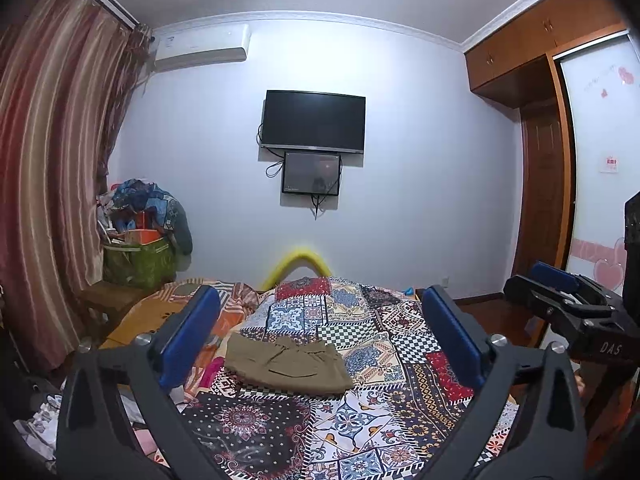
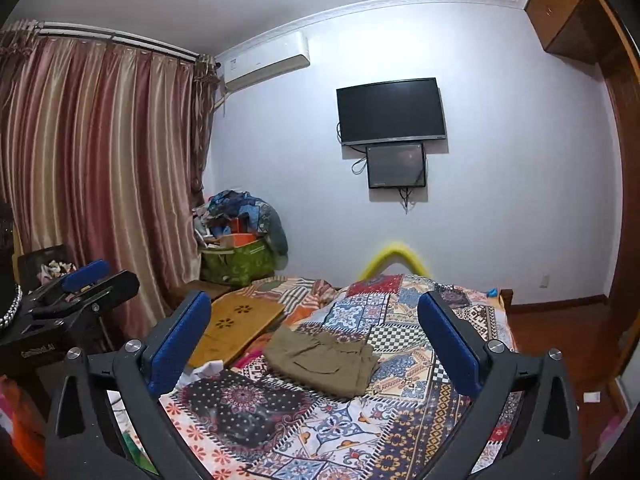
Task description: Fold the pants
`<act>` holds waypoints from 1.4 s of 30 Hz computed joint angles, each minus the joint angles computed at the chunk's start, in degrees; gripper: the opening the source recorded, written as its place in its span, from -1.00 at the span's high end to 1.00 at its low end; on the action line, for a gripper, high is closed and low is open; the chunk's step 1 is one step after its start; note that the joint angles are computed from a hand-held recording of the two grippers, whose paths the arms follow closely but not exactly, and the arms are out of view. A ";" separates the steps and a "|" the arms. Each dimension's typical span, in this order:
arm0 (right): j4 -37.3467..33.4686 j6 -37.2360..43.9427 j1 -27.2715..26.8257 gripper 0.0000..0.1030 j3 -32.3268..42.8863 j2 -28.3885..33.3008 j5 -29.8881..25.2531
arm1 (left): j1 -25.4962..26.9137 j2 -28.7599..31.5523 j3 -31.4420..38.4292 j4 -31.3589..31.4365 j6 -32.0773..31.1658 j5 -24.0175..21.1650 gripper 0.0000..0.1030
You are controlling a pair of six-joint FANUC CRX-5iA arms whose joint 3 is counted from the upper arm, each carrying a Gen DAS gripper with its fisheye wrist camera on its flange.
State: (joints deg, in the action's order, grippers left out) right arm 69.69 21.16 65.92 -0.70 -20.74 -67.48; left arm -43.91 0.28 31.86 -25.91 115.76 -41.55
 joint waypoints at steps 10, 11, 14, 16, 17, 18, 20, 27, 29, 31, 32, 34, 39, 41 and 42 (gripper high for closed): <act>2.14 -0.60 1.34 -1.00 -1.11 -0.04 -1.96 | -0.80 -0.16 -0.25 -1.10 1.49 -0.44 -0.99; 2.31 -0.83 1.59 -1.00 -1.32 -0.18 -2.11 | -0.87 -0.18 -0.27 -1.26 1.75 -0.52 -0.99; 2.19 -1.10 1.58 -1.00 -1.42 -0.35 -2.10 | -0.90 -0.22 -0.38 -1.52 2.23 -0.57 -0.99; 2.11 -1.26 1.66 -1.00 -1.57 -0.52 -2.22 | -0.93 -0.35 -0.65 -1.77 2.55 -0.50 -0.99; 2.21 -1.49 1.81 -1.00 -1.85 -0.76 -2.36 | -1.00 -0.29 -0.55 -1.88 2.66 -0.62 -1.00; 2.23 -1.60 1.84 -1.00 -1.93 -0.85 -2.39 | -1.01 -0.26 -0.55 -1.86 2.67 -0.64 -0.99; 2.16 -1.69 2.07 -1.00 -2.06 -1.10 -2.54 | -0.97 -0.15 -0.47 -1.74 2.46 -0.68 -0.99; 2.10 -1.58 2.46 -1.00 -2.19 -1.50 -2.97 | -1.07 0.01 -0.59 -1.61 1.84 -0.43 -1.00; 2.09 -1.54 2.54 -1.00 -2.15 -1.53 -3.02 | -1.20 0.20 -0.27 -1.86 1.92 -0.56 -1.00; 2.11 -1.56 2.51 -1.00 -2.15 -1.52 -3.02 | -1.32 0.25 -0.27 -2.04 1.84 -0.51 -1.00; 2.12 -1.57 2.61 -1.00 -2.10 -1.52 -3.15 | -1.29 0.27 -0.29 -1.96 1.63 -0.49 -1.00; 2.17 -1.51 2.78 -1.00 -2.06 -1.57 -3.35 | -1.33 0.28 -0.37 -1.98 1.53 -0.40 -1.00; 2.16 -1.47 2.89 -1.00 -1.79 -1.38 -3.67 | -0.98 0.22 -0.81 -0.88 1.26 0.22 -1.00; 2.10 -1.41 2.90 -1.00 -1.75 -1.30 -3.74 | -0.80 0.25 -0.86 -0.39 1.01 0.35 -1.00; 2.04 -1.29 2.92 -1.00 -1.61 -1.22 -3.83 | -0.73 0.28 -0.91 -0.21 0.92 0.42 -1.00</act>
State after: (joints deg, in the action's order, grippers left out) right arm 71.73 19.87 68.84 -2.31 -21.95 -71.31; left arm -44.64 0.55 30.95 -26.12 116.68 -41.13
